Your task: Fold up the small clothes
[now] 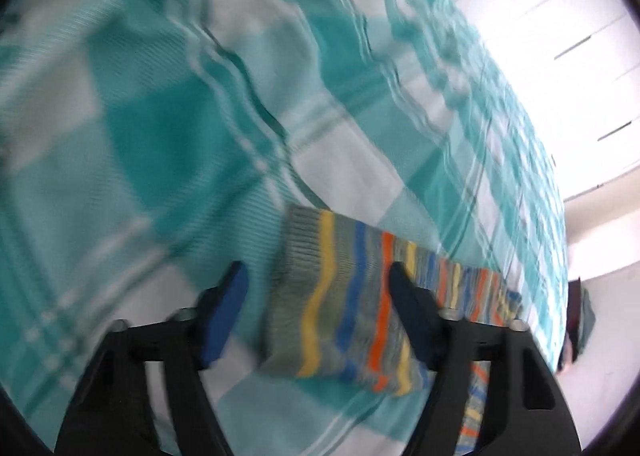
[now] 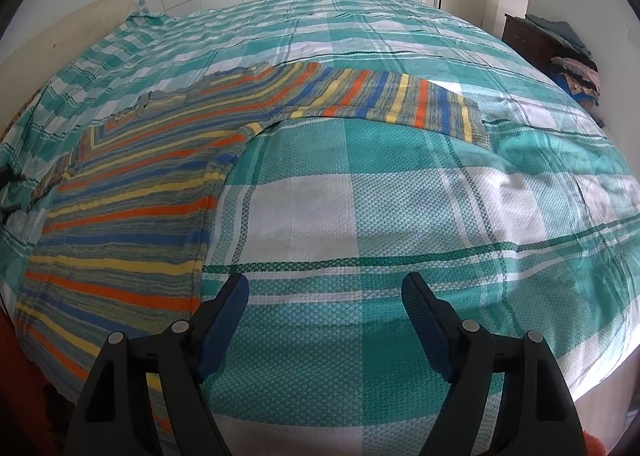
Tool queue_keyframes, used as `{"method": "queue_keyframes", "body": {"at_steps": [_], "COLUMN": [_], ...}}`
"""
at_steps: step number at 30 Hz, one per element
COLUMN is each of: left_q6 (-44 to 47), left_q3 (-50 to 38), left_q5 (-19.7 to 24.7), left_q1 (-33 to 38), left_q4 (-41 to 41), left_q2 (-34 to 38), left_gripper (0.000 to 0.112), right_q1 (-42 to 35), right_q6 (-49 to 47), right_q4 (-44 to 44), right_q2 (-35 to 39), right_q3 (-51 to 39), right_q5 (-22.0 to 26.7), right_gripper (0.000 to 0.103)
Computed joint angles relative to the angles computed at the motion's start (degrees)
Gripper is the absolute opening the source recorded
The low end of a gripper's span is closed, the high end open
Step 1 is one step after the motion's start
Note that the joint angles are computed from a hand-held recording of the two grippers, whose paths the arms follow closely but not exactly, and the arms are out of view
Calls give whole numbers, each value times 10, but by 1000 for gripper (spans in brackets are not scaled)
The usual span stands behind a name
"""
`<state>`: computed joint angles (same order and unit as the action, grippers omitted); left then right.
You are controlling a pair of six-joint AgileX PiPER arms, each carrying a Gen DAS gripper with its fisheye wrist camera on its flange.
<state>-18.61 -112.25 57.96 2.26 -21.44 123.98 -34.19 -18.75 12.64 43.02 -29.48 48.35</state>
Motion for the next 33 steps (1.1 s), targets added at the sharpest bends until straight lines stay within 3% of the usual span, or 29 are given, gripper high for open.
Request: {"method": "queue_keyframes", "body": {"at_steps": [1, 2, 6, 9, 12, 14, 16, 17, 18, 20, 23, 27, 33], "left_q6": [0, -14, -130, -172, -190, -179, -157, -153, -148, -144, -109, -51, -118], "left_q3": [-15, -50, -22, 1, -45, -89, -70, -44, -9, 79, 152, 283, 412], "left_q5": [21, 43, 23, 16, 49, 81, 75, 66, 52, 3, -20, -50, -81], "left_q1": [-6, -17, -66, -68, -84, -89, -83, -83, -84, -100, -134, -237, -464], "left_q4": [3, 25, 199, 234, 267, 268, 249, 250, 255, 285, 283, 258, 275], "left_q2": [14, 37, 7, 2, 30, 52, 33, 12, -16, -85, -160, -293, -387], "left_gripper": [37, 2, 1, 1, 2, 7, 16, 26, 47, 69, 71, 73, 79], "right_q1": [17, 34, 74, 80, 76, 80, 81, 75, 67, 43, 18, 76, 399], "right_q6": [20, 41, 96, 105, 97, 99, 100, 94, 86, 63, 41, 83, 378], "right_q4": [-15, -32, -76, -82, -74, -75, -77, -73, -67, -49, -31, -54, -175], "right_q2": [-2, -1, 7, 10, 18, 18, 12, 8, 6, -1, -8, -35, -40], "right_q3": [1, 2, 4, 4, 4, 5, 5, 5, 5, 6, 3, -18, -60], "right_q5": [-3, -7, -15, -19, -21, -21, -19, -18, -17, -14, -8, 5, 54], "right_gripper": [78, 78, 78, 78, 78, 78, 78, 78, 78, 78, 78, 78, 78]}}
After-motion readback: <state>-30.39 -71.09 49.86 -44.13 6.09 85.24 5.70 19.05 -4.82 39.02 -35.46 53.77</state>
